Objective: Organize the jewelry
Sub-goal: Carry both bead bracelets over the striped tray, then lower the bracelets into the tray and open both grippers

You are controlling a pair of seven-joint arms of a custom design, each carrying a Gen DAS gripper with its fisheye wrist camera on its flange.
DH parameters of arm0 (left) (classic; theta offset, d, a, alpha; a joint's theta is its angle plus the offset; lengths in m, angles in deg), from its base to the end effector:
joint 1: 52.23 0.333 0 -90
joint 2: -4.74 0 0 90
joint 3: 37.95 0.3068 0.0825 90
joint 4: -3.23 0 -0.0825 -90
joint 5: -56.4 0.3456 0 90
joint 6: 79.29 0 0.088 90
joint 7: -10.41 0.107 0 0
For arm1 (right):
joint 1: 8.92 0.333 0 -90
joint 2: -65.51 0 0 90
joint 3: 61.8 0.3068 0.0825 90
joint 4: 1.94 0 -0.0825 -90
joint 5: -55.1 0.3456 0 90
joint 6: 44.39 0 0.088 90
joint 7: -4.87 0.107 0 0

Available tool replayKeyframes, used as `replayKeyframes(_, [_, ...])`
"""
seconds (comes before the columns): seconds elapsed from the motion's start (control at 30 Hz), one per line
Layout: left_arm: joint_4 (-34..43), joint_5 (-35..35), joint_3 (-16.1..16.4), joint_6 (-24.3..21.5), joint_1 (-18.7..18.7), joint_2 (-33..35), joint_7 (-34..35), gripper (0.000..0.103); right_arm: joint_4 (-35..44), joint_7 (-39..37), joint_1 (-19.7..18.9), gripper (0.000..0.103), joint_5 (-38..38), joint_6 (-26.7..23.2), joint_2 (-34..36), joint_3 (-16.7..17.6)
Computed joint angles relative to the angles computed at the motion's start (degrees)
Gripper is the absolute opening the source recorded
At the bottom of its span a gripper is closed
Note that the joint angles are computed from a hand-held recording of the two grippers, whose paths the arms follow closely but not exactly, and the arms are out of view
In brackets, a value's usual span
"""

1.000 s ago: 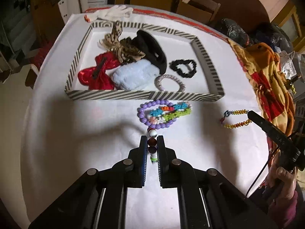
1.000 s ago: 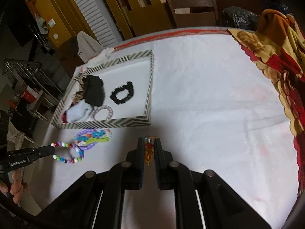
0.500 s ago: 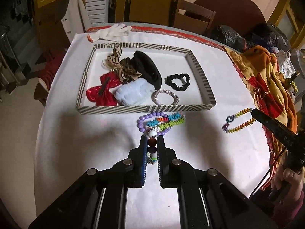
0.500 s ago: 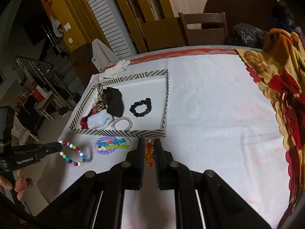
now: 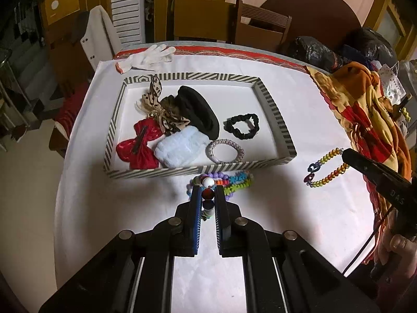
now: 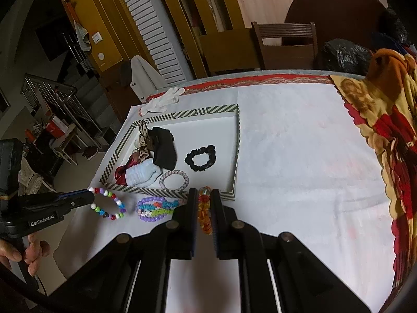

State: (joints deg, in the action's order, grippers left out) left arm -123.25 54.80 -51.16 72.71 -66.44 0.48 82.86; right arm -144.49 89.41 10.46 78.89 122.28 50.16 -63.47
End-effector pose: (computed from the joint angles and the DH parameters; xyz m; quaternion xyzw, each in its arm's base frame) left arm 0.4660 -0.2433 0.4804 -0.6286 0.7344 -0.2370 0.0969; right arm 0.4424 0.1148 0.4764 -0.6730 0.6519 -0.1164 0.3295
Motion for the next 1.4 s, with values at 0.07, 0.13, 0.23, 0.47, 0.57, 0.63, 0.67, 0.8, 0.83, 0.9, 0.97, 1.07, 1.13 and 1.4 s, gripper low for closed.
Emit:
replayKeyframes(0.07, [0.74, -0.29, 0.09, -0.17, 0.02, 0.65, 0.3, 0.006, 0.54, 0.12, -0.1, 0.009, -0.09, 0.16, 0.62, 0.09])
replayKeyframes(0.13, [1.6, -0.61, 0.15, -0.29, 0.05, 1.32, 0.76, 0.006, 1.25, -0.11, 0.01, 0.009, 0.25, 0.05, 1.35, -0.06])
replayKeyframes(0.23, [3.2, -1.03, 0.24, -0.38, 0.17, 2.46, 1.52, 0.006, 2.5, -0.35, -0.21, 0.009, 0.54, -0.14, 2.59, 0.05])
replayKeyframes(0.47, [9.07, -1.29, 0.43, -1.35, 0.63, 6.6, 2.73, 0.006, 6.05, -2.03, -0.69, 0.009, 2.07, -0.75, 5.94, 0.67])
replayKeyframes(0.57, [12.51, -3.41, 0.36, -2.87, 1.13, 9.1, 4.6, 0.006, 8.04, -3.25, -0.87, 0.009, 3.43, -0.88, 7.6, 1.02])
replayKeyframes(0.63, [14.9, -4.98, 0.24, -3.66, 1.48, 10.83, 6.19, 0.006, 9.5, -3.81, -1.09, 0.009, 4.1, -0.99, 8.77, 1.48])
replayKeyframes(0.67, [16.16, -5.29, 0.23, -4.04, 1.58, 11.76, 6.63, 0.006, 10.24, -4.06, -1.24, 0.009, 4.36, -1.05, 9.42, 1.74])
replayKeyframes(0.8, [21.4, -8.15, -0.16, -6.22, 2.28, 15.4, 9.49, 0.006, 12.77, -4.54, -1.98, 0.009, 5.16, -1.39, 12.02, 2.88])
replayKeyframes(0.83, [22.54, -7.59, -0.05, -6.53, 2.15, 16.22, 9.34, 0.006, 13.43, -4.71, -2.15, 0.009, 5.45, -1.58, 12.74, 3.15])
replayKeyframes(0.9, [25.66, -6.33, 0.1, -7.46, 1.84, 18.44, 9.22, 0.006, 14.4, -4.9, -2.55, 0.009, 5.82, -1.83, 13.88, 3.74])
replayKeyframes(0.97, [28.53, -5.92, 0.01, -8.35, 1.78, 20.61, 9.47, 0.006, 15.61, -4.43, -2.97, 0.009, 5.65, -2.08, 15.36, 4.3])
replayKeyframes(1.07, [34.19, -6.26, -0.34, -10.7, 1.81, 24.87, 10.01, 0.006, 17.24, -6.13, -3.58, 0.009, 9.14, -2.92, 17.17, 5.21])
replayKeyframes(1.13, [37.49, -5.35, -0.12, -11.72, 1.28, 27.41, 9.62, 0.006, 18.28, -5.52, -3.88, 0.009, 8.58, -3.36, 18.41, 5.67])
replayKeyframes(1.4, [55.43, -4.09, -0.51, -17.34, -1.02, 40.74, 10.47, 0.006, 22.3, -3.64, -5.63, 0.009, 8.27, -5.64, 23.4, 7.0])
